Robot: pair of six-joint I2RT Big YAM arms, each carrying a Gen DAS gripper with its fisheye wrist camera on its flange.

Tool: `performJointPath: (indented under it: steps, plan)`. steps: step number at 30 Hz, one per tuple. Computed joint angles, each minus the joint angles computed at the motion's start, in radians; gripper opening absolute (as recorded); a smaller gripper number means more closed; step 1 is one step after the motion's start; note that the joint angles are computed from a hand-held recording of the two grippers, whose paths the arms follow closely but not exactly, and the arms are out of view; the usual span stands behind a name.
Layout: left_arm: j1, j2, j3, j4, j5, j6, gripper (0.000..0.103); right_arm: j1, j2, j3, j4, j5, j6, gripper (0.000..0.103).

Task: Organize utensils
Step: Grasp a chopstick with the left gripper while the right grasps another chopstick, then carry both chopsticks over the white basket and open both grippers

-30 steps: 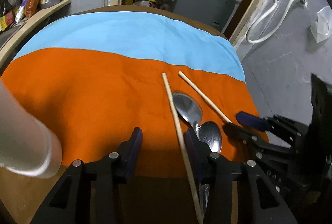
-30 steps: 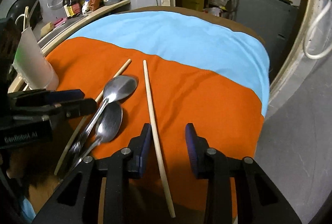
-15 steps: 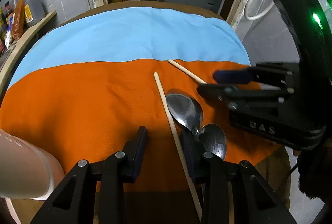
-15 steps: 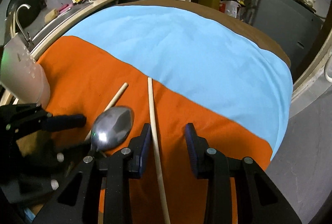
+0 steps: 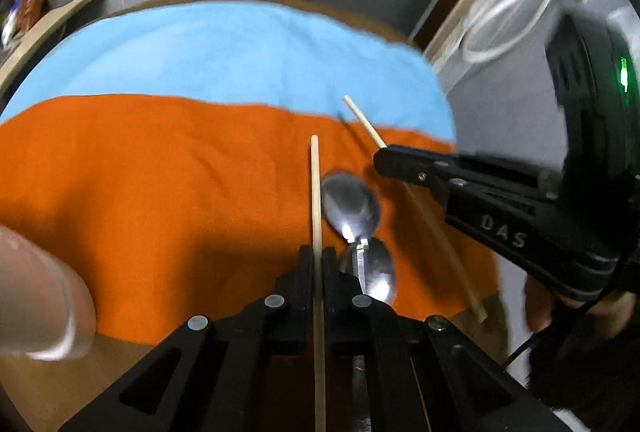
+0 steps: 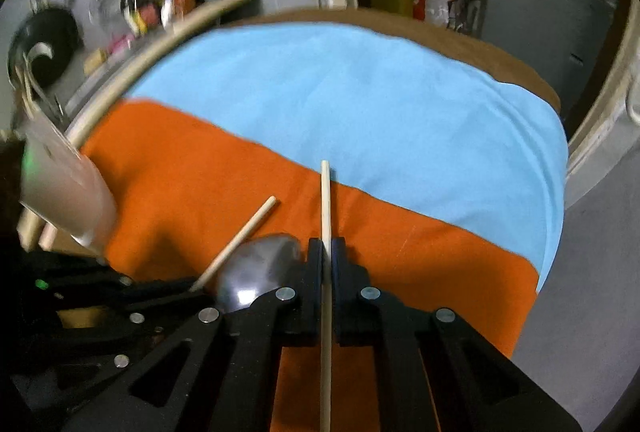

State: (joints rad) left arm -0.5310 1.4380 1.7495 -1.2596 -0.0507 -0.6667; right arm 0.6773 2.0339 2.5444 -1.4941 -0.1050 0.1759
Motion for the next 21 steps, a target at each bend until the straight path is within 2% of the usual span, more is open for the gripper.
performJointPath:
  steps: [1,3,5,6,10,16,21]
  plan:
    - [-0.003,-0.021,-0.02,0.026,-0.014,-0.009,0.004,-0.004,-0.074,-0.123,0.107,-0.025,0.04,0.004]
    - [-0.019,-0.055,-0.047,0.047,-0.063,-0.029,0.004,-0.008,-0.183,-0.298,0.272,-0.044,0.108,0.004]
    - [-0.034,-0.091,-0.075,0.073,-0.117,-0.042,0.004,-0.004,-0.27,-0.433,0.411,-0.028,0.154,0.004]
    - [-0.044,-0.116,-0.091,0.097,-0.154,-0.047,0.004,-0.001,-0.325,-0.52,0.513,-0.028,0.19,0.004]
    - [-0.07,-0.192,-0.13,0.185,-0.254,-0.048,0.004,0.011,-0.427,-0.683,0.744,-0.024,0.275,0.004]
    - [-0.087,-0.258,-0.127,0.228,-0.385,0.005,0.005,0.071,-0.447,-0.686,0.848,0.07,0.254,0.004]
    - [-0.052,-0.317,-0.14,0.253,-0.421,0.033,0.005,0.134,-0.425,-0.617,0.888,0.133,0.214,0.004]
